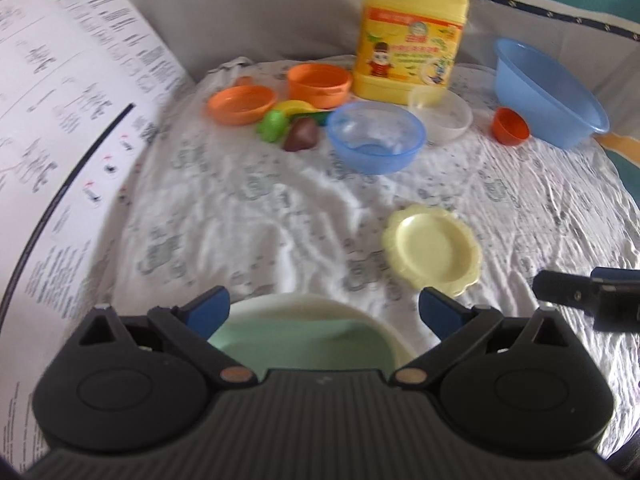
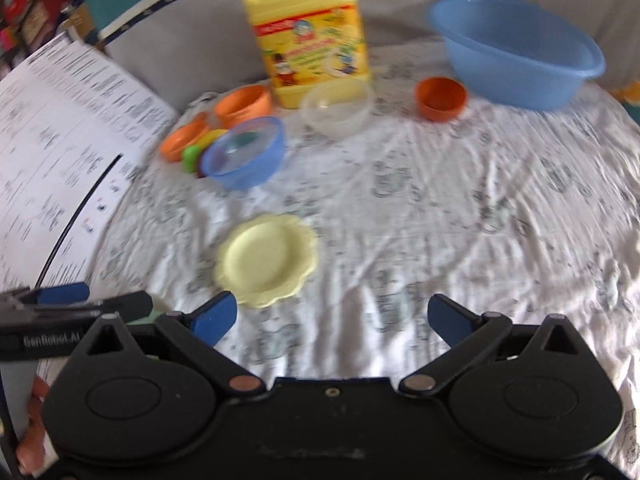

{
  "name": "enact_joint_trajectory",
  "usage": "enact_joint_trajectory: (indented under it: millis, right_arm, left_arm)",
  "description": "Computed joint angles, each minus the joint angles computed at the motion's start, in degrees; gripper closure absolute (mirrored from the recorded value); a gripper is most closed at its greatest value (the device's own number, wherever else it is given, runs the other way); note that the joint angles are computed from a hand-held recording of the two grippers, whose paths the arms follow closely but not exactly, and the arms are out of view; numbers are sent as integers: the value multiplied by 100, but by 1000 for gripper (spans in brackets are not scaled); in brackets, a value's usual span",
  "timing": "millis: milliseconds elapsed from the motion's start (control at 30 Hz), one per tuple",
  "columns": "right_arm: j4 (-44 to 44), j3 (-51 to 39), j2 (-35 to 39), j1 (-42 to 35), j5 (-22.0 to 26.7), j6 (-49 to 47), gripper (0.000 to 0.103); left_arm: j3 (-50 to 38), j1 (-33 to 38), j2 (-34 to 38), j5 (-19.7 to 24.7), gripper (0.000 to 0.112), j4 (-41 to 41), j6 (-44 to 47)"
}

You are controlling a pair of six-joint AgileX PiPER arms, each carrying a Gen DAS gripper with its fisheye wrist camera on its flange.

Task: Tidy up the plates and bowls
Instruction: 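Move both tools to the yellow scalloped plate and close them on its rim, then lift the yellow plate with both tools and carry it over the green tray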

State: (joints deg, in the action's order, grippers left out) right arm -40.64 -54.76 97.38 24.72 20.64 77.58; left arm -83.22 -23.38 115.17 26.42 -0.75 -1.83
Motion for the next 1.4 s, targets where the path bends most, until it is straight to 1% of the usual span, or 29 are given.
enact_joint_trajectory:
  millis: [33, 100, 133, 233, 333, 367, 400, 467, 533, 567, 600, 633, 667, 800, 833, 867, 900, 933, 967, 1033, 1100, 1200, 1400]
  right_arm:
    - [233, -33, 30, -112, 2, -216, 0]
    - [330, -56, 83, -267, 28, -332, 0]
    - [543, -105, 129, -355, 32, -555, 0]
    - [1193, -262, 317, -584, -94, -1176, 0]
    - [1666, -436, 492, -731, -179, -1685, 1]
    - [1831, -495, 547, -767, -224, -1870, 2]
    - [1977, -587, 631, -802, -254, -2041, 6]
    - [2377, -771, 797, -876, -299, -2467, 8]
    - [2839, -908, 928, -937, -376, -2919, 18]
    - [3124, -994, 1005, -967, -388, -3206, 19]
    - [3351, -1055, 1066, -985, -411, -3443, 24]
    - [3636, -1121, 1135, -1000, -448, -3756, 31]
    - [3886, -1158, 1172, -1015, -465, -4042, 34]
    - [4830, -1412, 1426, -1035, -464, -5055, 57]
    - [5012, -1480, 1496, -1038, -442, -5244, 62]
    - [5174, -1533, 1560, -1050, -430, -5428, 63]
    - [5236, -1581, 1616, -1046, -425, -5507, 67]
    - [5260, -1628, 1673, -1040, -422, -5557, 69]
    - [5266, -1675, 1735, -1037, -421, -5580, 70]
    - [5225, -1740, 1840, -1009, -449, -5574, 73]
    - [4861, -1782, 1909, -949, -533, -5349, 74]
    - [4247, -1846, 1985, -859, -620, -4956, 75]
    - [3564, -1843, 2005, -773, -708, -4246, 75]
  left_arm:
    - [-116, -55, 81, 57, 9, 33, -40]
    - [-373, -153, 260, 178, 9, 86, -94]
    - [-502, -202, 358, 232, 9, 139, -151]
    - [-990, -310, 700, 494, 9, 196, -215]
    - [-1443, -362, 1019, 720, 9, 119, -172]
    - [-1593, -376, 1129, 786, 10, 70, -130]
    - [-1712, -382, 1221, 837, 10, 23, -83]
    - [-1937, -412, 1390, 939, 10, 16, -72]
    - [-2115, -423, 1533, 997, 14, -27, -13]
    - [-2216, -424, 1610, 1046, 18, -76, 33]
    - [-2294, -418, 1671, 1090, 20, -130, 81]
    - [-2368, -411, 1727, 1135, 26, -192, 136]
    - [-2459, -404, 1794, 1196, 32, -271, 212]
    - [-2711, -417, 1989, 1360, 45, -392, 372]
    - [-2767, -406, 2031, 1401, 51, -502, 455]
    - [-2819, -384, 2069, 1444, 54, -658, 573]
    - [-2793, -397, 2058, 1395, 55, -662, 585]
    - [-2795, -392, 2059, 1383, 63, -747, 689]
    - [-2815, -374, 2073, 1390, 67, -884, 819]
    - [-2869, -365, 2106, 1405, 68, -955, 870]
    - [-2911, -355, 2136, 1412, 68, -996, 872]
    - [-2922, -360, 2152, 1388, 68, -989, 910]
    - [-2906, -392, 2158, 1321, 68, -908, 881]
